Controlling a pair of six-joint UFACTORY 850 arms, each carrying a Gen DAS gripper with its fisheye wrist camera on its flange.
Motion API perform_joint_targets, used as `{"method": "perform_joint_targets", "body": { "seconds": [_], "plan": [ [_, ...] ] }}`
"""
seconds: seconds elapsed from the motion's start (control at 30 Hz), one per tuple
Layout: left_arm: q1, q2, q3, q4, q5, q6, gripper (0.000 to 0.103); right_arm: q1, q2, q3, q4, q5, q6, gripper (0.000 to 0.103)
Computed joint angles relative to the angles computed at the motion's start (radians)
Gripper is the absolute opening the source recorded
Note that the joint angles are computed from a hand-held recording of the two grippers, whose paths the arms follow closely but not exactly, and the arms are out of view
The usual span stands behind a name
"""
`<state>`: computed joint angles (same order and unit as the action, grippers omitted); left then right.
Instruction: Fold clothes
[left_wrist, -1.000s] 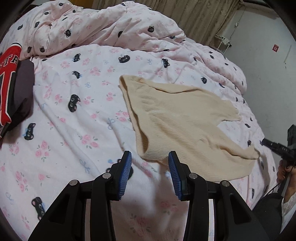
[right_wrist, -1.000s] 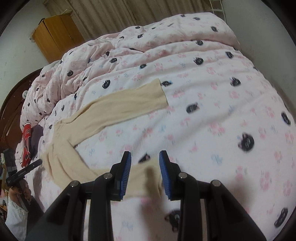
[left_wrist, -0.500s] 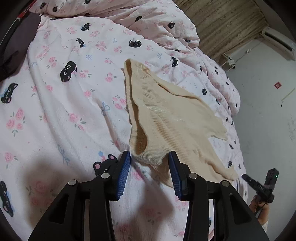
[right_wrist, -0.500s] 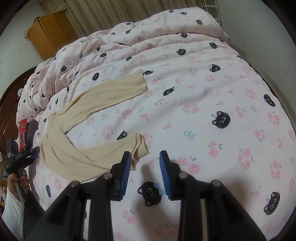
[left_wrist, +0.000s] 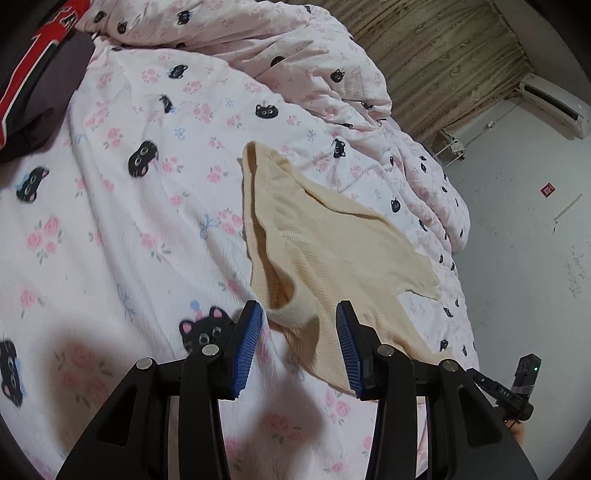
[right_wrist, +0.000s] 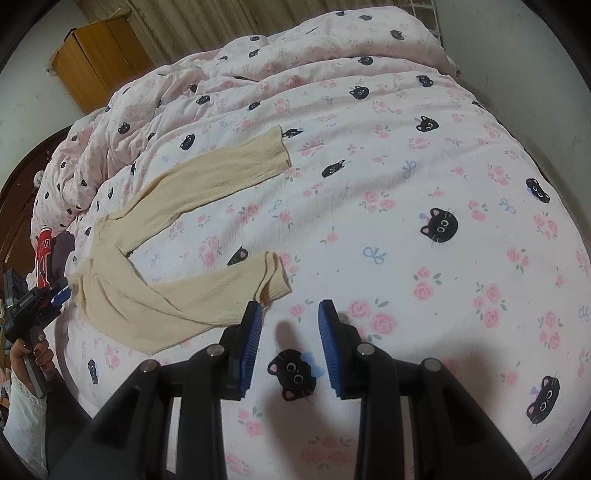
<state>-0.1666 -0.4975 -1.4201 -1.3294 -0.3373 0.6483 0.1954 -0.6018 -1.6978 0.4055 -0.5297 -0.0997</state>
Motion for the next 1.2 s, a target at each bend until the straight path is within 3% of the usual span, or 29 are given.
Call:
{"method": "perform_joint_targets", "body": {
  "seconds": [0.13,0.23,0.43,0.63,0.8,0.87,0.9,1.0,1.13,1.2],
  "plan": [
    [-0.016,0.033,0.046,-0.127,0.004,0.085,0.037,0.001,-0.009,-0.011,-0.005,-0.015,0.003,0.033],
    [-0.039,0.032,0.038,-0.1,0.01,0.092,0.037,0.002,-0.02,-0.024,-0.014,-0.029,0.006,0.033],
    [-0.035,-0.023,-0.009,0.081,0.008,-0.139,0.036,0.012,-0.035,-0.045,-0.042,-0.039,0.01,0.033],
    [-0.019,-0.017,0.006,0.038,0.056,-0.138,0.036,0.02,-0.04,-0.055,-0.063,-0.043,0.011,0.033],
    [-0.009,-0.038,-0.01,-0.069,0.073,-0.042,0.036,0.018,-0.048,-0.065,-0.051,-0.053,0.005,0.033],
    [-0.007,-0.041,-0.013,-0.079,0.079,-0.023,0.023,0.011,-0.051,-0.068,-0.03,-0.061,0.004,0.033],
    [-0.006,-0.041,-0.013,-0.079,0.081,-0.018,0.008,0.008,-0.052,-0.068,-0.019,-0.065,0.004,0.033],
    [-0.005,-0.027,0.01,-0.167,0.086,0.063,0.006,-0.009,-0.044,-0.053,0.045,-0.06,-0.012,0.033],
    [-0.006,0.014,0.057,-0.395,0.116,0.287,0.006,-0.037,-0.028,-0.02,0.198,-0.057,-0.105,0.033],
    [-0.004,0.022,0.065,-0.424,0.122,0.316,0.006,-0.039,-0.032,-0.026,0.218,-0.071,-0.128,0.033]
  ]
}}
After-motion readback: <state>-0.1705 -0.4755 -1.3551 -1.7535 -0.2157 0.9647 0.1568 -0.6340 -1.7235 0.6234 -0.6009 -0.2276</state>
